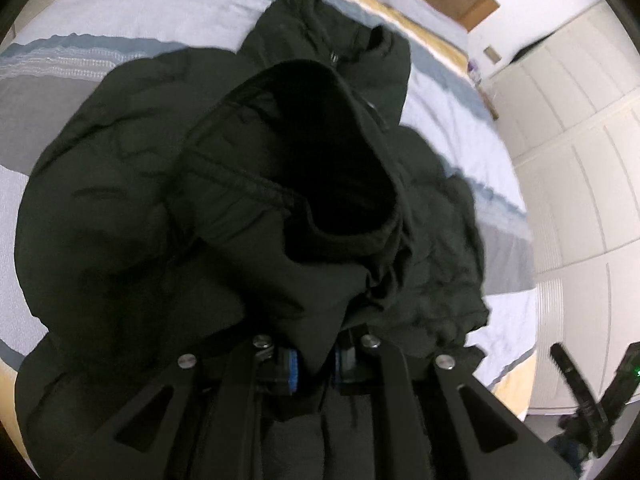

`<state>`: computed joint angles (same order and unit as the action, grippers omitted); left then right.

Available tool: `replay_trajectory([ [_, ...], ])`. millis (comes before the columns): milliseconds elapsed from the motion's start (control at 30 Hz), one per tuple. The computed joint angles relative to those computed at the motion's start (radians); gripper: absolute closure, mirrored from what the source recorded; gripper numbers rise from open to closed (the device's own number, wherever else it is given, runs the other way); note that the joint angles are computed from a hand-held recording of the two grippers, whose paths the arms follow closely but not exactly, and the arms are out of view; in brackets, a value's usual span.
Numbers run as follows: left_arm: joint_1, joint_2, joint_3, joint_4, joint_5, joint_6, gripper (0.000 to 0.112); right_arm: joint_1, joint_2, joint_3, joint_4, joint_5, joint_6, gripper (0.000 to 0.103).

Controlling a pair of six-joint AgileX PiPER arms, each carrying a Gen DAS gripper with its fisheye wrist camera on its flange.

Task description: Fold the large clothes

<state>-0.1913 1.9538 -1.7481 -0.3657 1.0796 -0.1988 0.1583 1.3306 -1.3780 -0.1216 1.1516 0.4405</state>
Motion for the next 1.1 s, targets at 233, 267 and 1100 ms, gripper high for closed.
replay_trajectory([
  [233,0.01,-0.041,0.123,-0.072,-0.06,0.067,0.086,-0.009,0.002,0.02,0.004,-0.004,0.011,0.035],
  [267,0.015,-0.047,0.131,-0.081,-0.06,0.078,0.083,-0.006,0.003,0.021,0.002,-0.002,0.011,0.035],
  [1100,0.289,-0.29,0.308,-0.059,-0.013,0.342,0.073,0.302,0.204,-0.224,-0.08,0.039,0.111,0.035],
])
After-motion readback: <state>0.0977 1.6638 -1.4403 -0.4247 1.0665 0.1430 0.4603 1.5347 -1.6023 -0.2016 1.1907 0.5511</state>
